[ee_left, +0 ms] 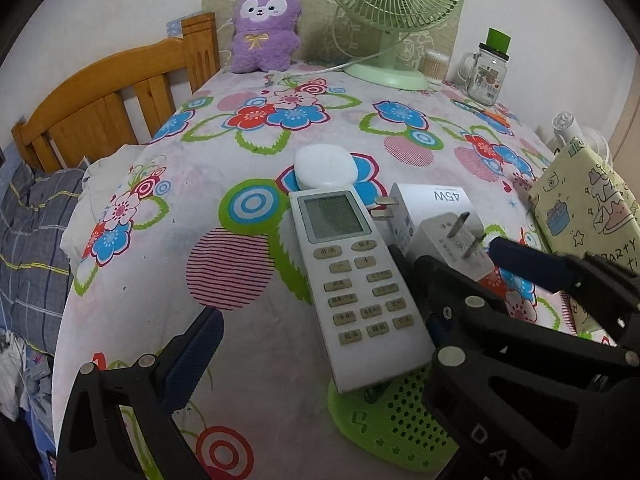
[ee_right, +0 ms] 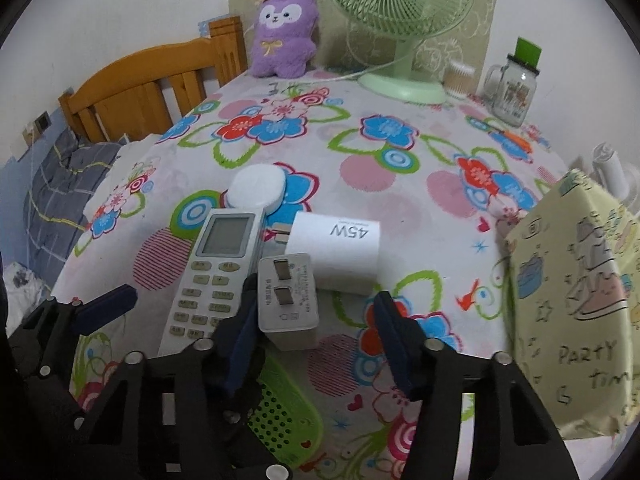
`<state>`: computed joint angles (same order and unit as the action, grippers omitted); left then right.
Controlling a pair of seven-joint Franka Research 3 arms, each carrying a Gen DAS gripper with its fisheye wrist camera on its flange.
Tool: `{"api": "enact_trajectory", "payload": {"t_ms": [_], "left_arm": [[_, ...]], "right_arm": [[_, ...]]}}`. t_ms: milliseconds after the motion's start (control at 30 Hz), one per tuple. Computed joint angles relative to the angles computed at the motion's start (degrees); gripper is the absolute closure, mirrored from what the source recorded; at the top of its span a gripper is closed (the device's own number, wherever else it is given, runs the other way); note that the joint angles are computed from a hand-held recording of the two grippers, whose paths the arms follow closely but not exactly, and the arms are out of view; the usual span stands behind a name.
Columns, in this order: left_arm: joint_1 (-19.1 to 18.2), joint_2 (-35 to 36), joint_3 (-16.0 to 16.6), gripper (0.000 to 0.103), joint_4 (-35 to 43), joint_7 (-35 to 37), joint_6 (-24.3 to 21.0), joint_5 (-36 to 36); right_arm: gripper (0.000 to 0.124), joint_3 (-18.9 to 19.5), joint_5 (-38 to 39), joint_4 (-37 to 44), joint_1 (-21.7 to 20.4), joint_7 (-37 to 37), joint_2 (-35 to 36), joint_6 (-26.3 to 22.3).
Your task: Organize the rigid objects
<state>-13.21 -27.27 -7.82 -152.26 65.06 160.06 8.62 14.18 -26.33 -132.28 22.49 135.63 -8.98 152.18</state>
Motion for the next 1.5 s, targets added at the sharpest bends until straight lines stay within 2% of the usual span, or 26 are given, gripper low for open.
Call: {"api": "enact_trajectory", "payload": {"t_ms": [200,600,700,767,1100,1200,1233,1500], "left_arm": [[0.7,0.9,-0.5,0.001,0.8,-0.5,0.1,0.6],[0.7,1.5,-0.6,0.02,1.3,-1.0,1.2,1.2],[0.0,2.3,0.0,0.03,1.8,-0.4,1.6,0.7],[-2.8,3.3,2.5,0.043,2.3,2.6,1.9,-2.4],[1.1,5.4,-1.4,0.044,4.1,-0.2,1.9,0.5],[0.6,5.1,-0.9,0.046,4.0,0.0,1.4,0.5],[0.6,4.8,-0.9,0.054,3.9,-0.1,1.4,0.5],[0.5,2.2,-0.9,0.054,2.4,-1.0,0.2,0.8]], "right_arm": [[0.095,-0.2,1.1,0.3,0.1,-0.3,0.5,0.6],[0.095,0.2,-2.6,0.3,-1.0,3.8,-0.5,-1.9],[0.095,-0.2,-2.2,0.2,-1.1,4.1,-0.6,-2.0],[0.095,-0.4,-1.8,0.2,-1.3,4.2,-0.6,-2.1],[0.095,-0.7,-2.2,0.5,-1.6,5.1,-0.1,-2.1],[0.095,-0.9,-2.0,0.4,-1.5,4.7,0.0,-1.7],[0.095,-0.9,-1.7,0.3,-1.4,4.5,-0.1,-1.5],[0.095,-0.2,-0.9,-0.6,-1.2,4.0,-1.6,-1.4]]}}
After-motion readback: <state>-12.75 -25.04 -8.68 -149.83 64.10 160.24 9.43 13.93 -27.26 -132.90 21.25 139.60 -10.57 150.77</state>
